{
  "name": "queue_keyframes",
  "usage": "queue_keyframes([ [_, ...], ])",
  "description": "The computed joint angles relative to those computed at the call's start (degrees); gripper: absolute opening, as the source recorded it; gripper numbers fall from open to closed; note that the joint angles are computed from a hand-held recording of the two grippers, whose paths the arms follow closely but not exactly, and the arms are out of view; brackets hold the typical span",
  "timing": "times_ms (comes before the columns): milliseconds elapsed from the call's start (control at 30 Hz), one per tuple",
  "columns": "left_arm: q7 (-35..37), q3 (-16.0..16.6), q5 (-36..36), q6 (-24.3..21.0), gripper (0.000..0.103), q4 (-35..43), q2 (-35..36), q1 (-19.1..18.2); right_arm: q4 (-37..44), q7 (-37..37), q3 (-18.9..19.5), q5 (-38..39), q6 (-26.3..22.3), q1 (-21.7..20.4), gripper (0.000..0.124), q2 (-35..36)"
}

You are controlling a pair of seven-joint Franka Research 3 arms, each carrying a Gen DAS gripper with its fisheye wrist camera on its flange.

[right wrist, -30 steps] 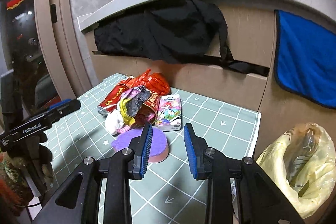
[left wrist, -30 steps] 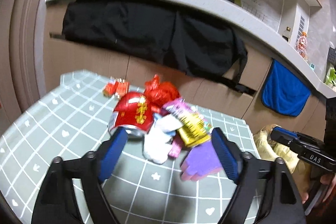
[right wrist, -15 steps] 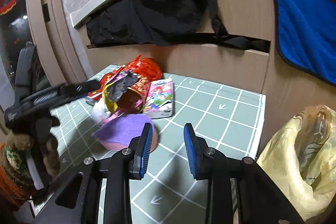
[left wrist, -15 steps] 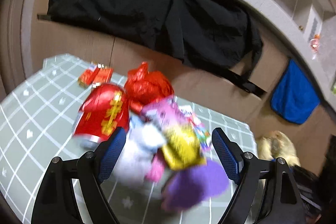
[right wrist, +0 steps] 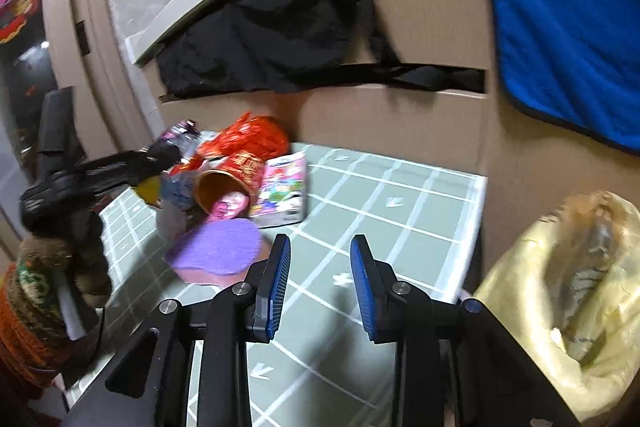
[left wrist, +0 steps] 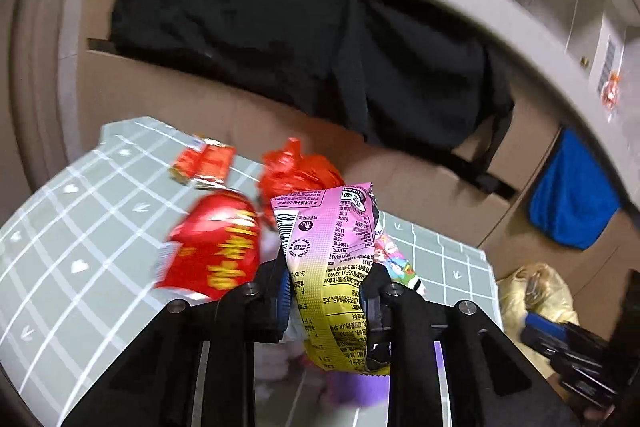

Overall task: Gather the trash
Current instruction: 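Grasp the pink-and-yellow snack wrapper with the left tool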

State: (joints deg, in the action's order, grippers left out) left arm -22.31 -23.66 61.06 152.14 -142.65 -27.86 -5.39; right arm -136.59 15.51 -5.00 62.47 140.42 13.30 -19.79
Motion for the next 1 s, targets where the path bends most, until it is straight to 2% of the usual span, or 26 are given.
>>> queue_keyframes([
  [133, 2.1, 0.4, -5.5, -3.6, 0.026, -5.3, -8.2, -3.2, 2.9, 1.3, 1.2, -1.7, -4.6, 1.3, 0.029, 2.3],
  [233, 2.2, 0.4, -8.2, -3.4, 0.026, -9.3, -13.2, -3.8, 4.5, 1.1, 3.4, -2.4, -4.4, 2.7, 0.03, 3.7],
  [333, 0.6, 1.0, -10.0, 0.3, 0.026, -13.6, -17.9, -3.2, 5.5, 0.7, 5.8, -4.9, -1.8, 4.3, 0.029, 4.8],
  [433, -0.3, 1.3, -11.8, 4.4, 0.026, -17.4, -22.6, -1.8, 6.2, 1.4, 6.3, -6.5, -1.4, 5.5, 0.029, 5.3],
  [533, 0.7, 0.7, -13.1, 6.4, 0.026, -19.1, -25.8, -0.2, 6.1, 1.9, 6.8, -7.4, 0.6, 6.3, 0.03, 5.5],
  [700, 2.3, -0.4, -16.2, 7.8, 0.026, -21.3, -30.4, 2.2, 8.0, 5.4, 6.6, -9.0, -6.4, 7.1, 0.03, 6.5],
  [867, 4.7, 0.3, -21.7, 5.5, 0.026, -25.4, -36.3, 0.4, 6.0, 3.5, 7.8, -9.2, -6.5, 9.0, 0.03, 4.5],
  [933, 5.8, 0.5, -24.6, 2.7, 0.026, -27.2, -38.8, -1.5, 6.4, 4.2, 7.9, -9.7, -9.1, 9.7, 0.03, 4.6],
  [1000, 6.3, 0.3, -27.0, 0.1, 0.026, -28.5, -40.5, -3.2, 6.2, 4.3, 8.6, -10.0, -8.8, 10.3, 0.03, 4.6],
])
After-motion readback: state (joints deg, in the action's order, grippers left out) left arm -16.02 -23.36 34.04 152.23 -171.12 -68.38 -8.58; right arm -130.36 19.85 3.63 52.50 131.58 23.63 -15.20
